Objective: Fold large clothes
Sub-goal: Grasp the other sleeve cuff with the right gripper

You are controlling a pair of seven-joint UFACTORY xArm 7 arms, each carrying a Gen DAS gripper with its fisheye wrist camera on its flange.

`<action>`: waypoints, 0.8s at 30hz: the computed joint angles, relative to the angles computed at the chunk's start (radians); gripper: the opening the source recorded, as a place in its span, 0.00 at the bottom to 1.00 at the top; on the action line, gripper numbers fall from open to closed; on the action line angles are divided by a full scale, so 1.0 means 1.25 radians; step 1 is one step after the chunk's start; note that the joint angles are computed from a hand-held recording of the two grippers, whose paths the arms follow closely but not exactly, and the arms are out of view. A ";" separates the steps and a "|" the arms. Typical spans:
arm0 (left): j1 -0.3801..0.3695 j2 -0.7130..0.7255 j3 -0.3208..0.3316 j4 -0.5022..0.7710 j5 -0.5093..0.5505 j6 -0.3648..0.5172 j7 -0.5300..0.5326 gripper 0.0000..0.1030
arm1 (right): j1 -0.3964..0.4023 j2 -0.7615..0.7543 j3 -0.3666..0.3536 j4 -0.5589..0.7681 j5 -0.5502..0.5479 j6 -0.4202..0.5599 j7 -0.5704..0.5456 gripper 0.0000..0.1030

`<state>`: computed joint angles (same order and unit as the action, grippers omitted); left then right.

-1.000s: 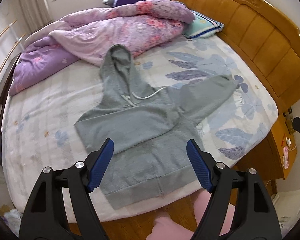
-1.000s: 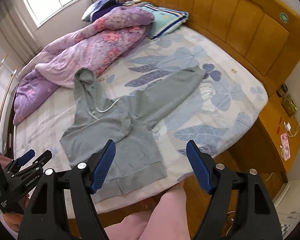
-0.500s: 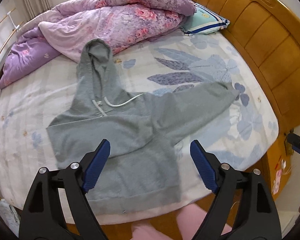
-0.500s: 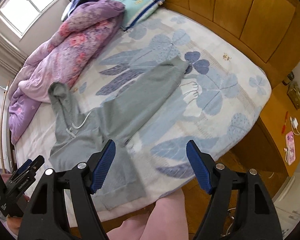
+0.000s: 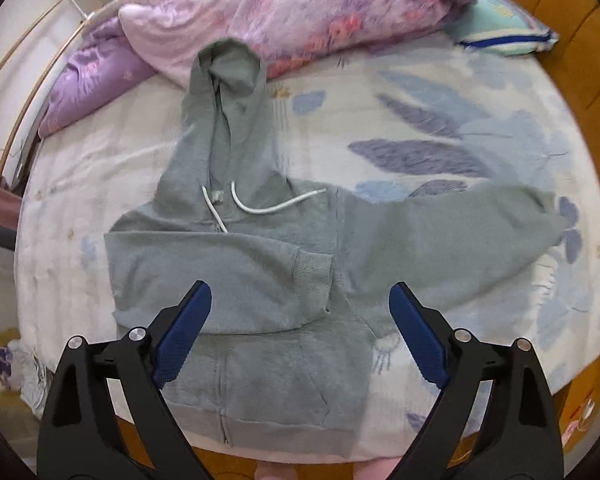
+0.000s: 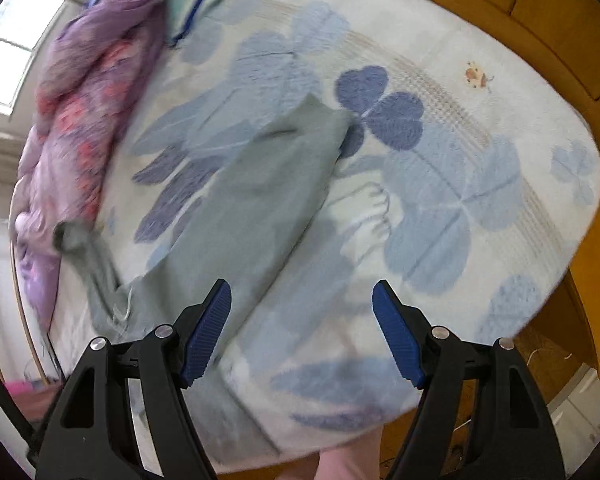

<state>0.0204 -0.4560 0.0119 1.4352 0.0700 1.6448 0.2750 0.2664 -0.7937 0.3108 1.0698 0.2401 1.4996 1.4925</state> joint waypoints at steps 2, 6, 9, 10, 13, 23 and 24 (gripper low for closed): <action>0.004 0.003 -0.004 -0.033 0.009 -0.021 -0.011 0.88 | -0.007 -0.027 -0.021 -0.068 -0.003 -0.037 -0.013 0.68; 0.008 0.008 -0.003 -0.112 0.009 -0.074 -0.039 0.77 | -0.026 -0.057 -0.070 -0.213 -0.002 -0.136 -0.053 0.68; 0.007 0.021 -0.001 -0.150 0.002 -0.084 -0.046 0.64 | -0.045 -0.041 -0.090 -0.283 -0.008 -0.208 -0.079 0.68; 0.007 0.023 0.002 -0.165 -0.005 -0.093 -0.049 0.61 | -0.050 -0.039 -0.095 -0.306 -0.008 -0.235 -0.084 0.68; 0.005 0.021 0.007 -0.203 -0.021 -0.112 -0.052 0.49 | -0.063 -0.012 -0.103 -0.362 -0.003 -0.313 -0.082 0.68; 0.011 0.043 0.012 -0.303 -0.078 -0.183 -0.107 0.19 | -0.078 -0.035 -0.032 -0.309 -0.145 -0.179 0.048 0.08; 0.009 0.045 0.012 -0.307 -0.083 -0.188 -0.109 0.18 | -0.079 -0.057 -0.029 -0.302 -0.152 -0.137 0.060 0.08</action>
<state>0.0314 -0.4003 0.0272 1.0513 -0.0339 1.4103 0.1391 0.1678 -0.8654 0.2743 0.6920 0.0498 1.3283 1.5671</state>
